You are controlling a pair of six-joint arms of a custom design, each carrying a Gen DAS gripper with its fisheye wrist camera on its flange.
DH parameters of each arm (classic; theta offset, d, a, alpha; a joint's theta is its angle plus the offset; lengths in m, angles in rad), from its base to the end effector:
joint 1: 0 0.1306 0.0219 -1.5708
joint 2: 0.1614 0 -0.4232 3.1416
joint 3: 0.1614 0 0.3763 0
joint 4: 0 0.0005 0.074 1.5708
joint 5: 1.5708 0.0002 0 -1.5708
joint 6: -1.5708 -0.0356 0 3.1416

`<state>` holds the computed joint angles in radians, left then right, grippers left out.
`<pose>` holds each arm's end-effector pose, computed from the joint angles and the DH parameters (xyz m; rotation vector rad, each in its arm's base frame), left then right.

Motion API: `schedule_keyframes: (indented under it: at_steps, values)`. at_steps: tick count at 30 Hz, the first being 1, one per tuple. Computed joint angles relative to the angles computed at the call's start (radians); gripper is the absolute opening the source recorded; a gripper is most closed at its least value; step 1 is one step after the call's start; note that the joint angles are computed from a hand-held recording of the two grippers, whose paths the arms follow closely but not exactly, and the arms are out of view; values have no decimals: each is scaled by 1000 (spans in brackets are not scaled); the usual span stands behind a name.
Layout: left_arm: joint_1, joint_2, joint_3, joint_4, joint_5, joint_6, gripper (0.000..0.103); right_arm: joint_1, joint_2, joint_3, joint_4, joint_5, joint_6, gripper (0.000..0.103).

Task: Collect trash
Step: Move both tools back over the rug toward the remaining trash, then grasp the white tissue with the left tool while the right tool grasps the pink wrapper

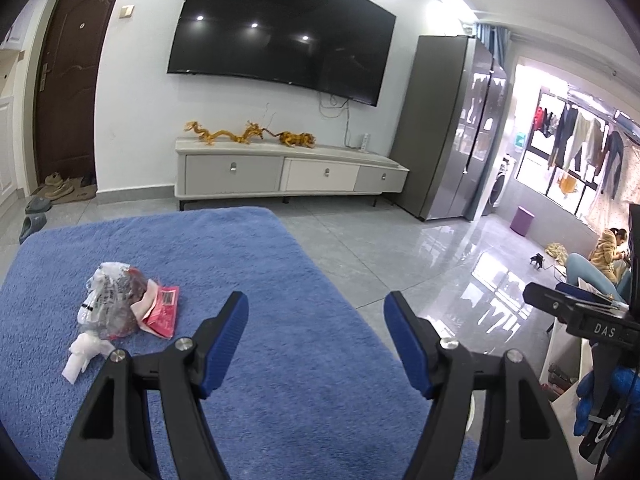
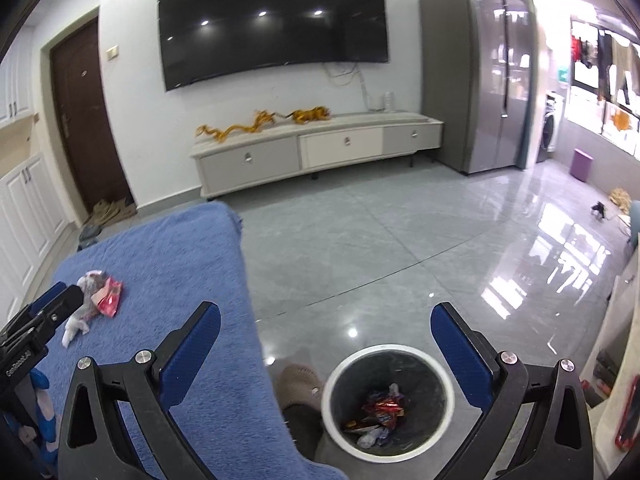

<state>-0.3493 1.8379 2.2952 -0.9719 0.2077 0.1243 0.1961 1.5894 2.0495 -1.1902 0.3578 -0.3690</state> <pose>0.5893 -0.2230 0.6279 0.3642 2.0811 -0.5023 0.5073 0.0876 0.6423 0.3739 2.2165 -0.1099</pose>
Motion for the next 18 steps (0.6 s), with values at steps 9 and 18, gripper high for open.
schedule_keyframes:
  at_steps: [9,18]
  values:
    - [48,55,43,-51,-27,13,69,36,102,110,-31,-92,52,103]
    - [168,105,53,-96,-70,-5,69,50,251,295,-73,-208,122,103]
